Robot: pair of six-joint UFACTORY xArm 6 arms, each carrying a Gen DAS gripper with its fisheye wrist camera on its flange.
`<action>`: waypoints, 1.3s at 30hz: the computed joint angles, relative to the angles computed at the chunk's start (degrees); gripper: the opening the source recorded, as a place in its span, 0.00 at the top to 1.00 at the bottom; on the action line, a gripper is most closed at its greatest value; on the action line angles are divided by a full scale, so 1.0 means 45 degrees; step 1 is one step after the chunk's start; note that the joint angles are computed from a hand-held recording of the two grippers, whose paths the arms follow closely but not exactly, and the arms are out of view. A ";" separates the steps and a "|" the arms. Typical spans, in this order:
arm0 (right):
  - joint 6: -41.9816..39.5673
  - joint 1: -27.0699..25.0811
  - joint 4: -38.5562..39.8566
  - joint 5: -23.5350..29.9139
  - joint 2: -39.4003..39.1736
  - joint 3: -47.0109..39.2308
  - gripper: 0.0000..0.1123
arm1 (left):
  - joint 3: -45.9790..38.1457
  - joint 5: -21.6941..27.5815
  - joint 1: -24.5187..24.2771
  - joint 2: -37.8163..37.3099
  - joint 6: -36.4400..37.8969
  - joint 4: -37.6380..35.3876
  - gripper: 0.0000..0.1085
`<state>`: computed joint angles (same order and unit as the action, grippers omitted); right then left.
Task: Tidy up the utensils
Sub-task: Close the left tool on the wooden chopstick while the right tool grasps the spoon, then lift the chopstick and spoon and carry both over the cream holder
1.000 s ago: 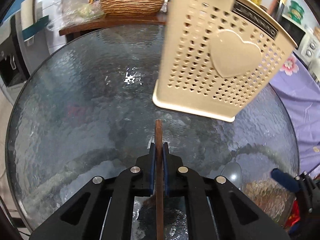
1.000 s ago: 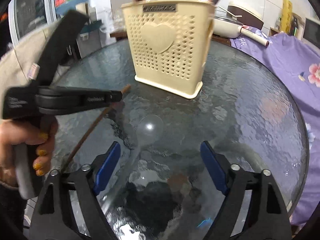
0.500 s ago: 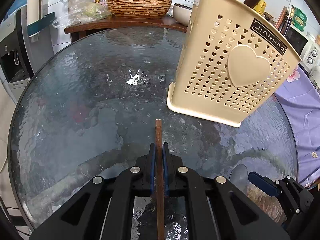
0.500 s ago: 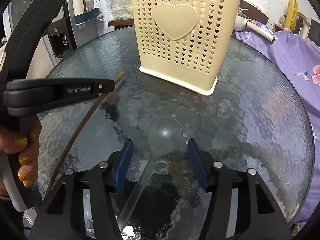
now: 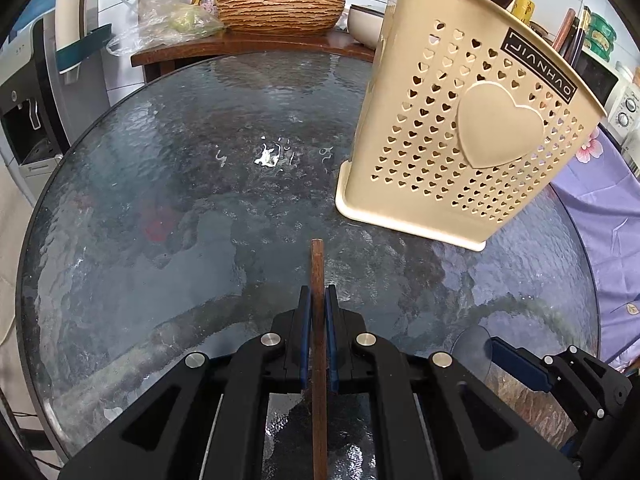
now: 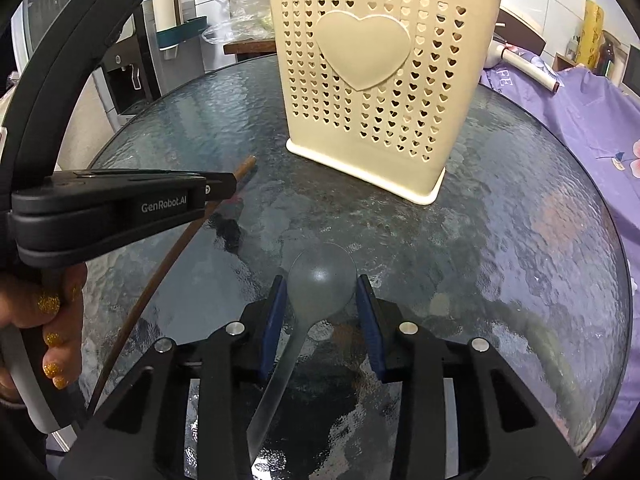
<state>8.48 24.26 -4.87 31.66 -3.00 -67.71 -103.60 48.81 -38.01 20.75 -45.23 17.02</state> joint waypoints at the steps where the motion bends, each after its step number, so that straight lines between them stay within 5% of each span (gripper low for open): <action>1: -0.0158 -0.0045 0.0221 -0.0052 -0.0032 0.0055 0.68 | 0.0006 -0.0009 -0.0015 -0.0022 -0.0039 0.0056 0.94; 19: -0.5203 -0.0811 0.6370 -0.1271 -0.1764 0.1122 0.68 | 0.0849 -0.0896 -0.0579 -0.1535 -0.0623 0.1240 0.94; 29: -0.6145 -0.1223 0.7549 -0.0807 -0.2190 0.0923 0.68 | 0.0626 -0.0909 -0.0990 -0.1906 -0.0698 0.1779 0.94; 30: -0.6156 -0.1206 0.7533 -0.0858 -0.2283 0.0989 0.70 | 0.0612 -0.0920 -0.0994 -0.1935 -0.0664 0.1796 0.94; 31: -0.6196 -0.1190 0.7514 -0.0917 -0.2380 0.1048 0.92 | 0.0604 -0.0925 -0.1032 -0.1998 -0.0676 0.1875 0.94; 39: -0.6585 -0.1248 0.7277 -0.0716 -0.2529 0.0997 0.92 | 0.0464 -0.0815 -0.1313 -0.2280 -0.0907 0.2705 0.94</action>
<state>-21.16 18.64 27.88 28.44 -14.38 -63.22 -101.52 45.15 -43.92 10.49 -49.31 29.19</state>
